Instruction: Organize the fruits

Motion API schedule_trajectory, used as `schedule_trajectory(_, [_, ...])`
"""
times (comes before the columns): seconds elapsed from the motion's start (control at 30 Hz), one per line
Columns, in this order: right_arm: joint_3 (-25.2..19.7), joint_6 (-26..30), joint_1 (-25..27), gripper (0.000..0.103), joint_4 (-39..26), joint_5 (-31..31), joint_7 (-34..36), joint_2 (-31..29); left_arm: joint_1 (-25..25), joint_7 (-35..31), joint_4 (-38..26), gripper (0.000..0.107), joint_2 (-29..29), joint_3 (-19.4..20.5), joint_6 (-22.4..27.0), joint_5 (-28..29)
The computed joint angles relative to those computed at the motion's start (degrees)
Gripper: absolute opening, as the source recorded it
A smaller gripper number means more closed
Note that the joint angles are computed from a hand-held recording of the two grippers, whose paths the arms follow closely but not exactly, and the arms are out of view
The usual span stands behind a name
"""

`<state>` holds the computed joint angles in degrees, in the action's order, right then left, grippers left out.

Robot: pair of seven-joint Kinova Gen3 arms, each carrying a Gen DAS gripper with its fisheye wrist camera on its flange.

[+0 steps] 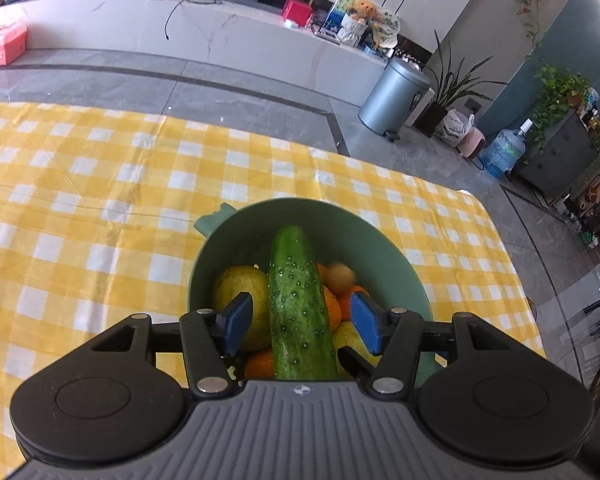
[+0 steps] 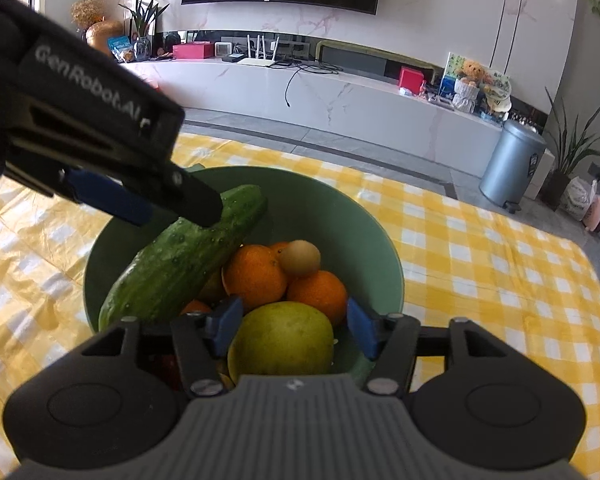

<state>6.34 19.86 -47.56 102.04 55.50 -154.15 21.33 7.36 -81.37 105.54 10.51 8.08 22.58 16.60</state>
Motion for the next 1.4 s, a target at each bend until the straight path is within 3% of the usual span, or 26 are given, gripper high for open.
schedule_trajectory(0.2, [-1.6,4.8,-1.1,0.066,0.0,3.2,-1.4,-1.5,1.1,-0.1,1.8,0.066,-3.7,-0.4,-0.8,-1.8])
schedule_trajectory(0.47, [-6.3,9.6,0.0,0.077,1.5,7.7,-7.3,-5.5,4.0,3.9,3.8,0.066,-9.7,-1.1,-0.3,-9.8])
schedule_trajectory(0.73, [-12.2,12.8,1.1,0.082,5.2,12.5,-15.1,-11.3,4.5,0.1,7.3,0.067,-16.4,-1.7,2.0,-7.9])
schedule_trajectory(1.0, [-20.0,18.1,2.2,0.084,9.0,14.5,-23.6,-17.4,3.5,2.1,12.2,0.067,-23.9,-0.5,3.8,-10.6])
schedule_trajectory(1.27, [-26.8,23.5,1.4,0.087,11.1,14.8,-29.4,-21.6,-0.9,8.1,16.6,0.067,-31.5,4.9,3.9,-16.5])
schedule_trajectory(1.4, [-29.5,27.4,-0.1,0.091,11.3,15.5,-32.2,-22.4,-6.5,14.0,19.1,0.066,-35.4,11.2,2.7,-20.4])
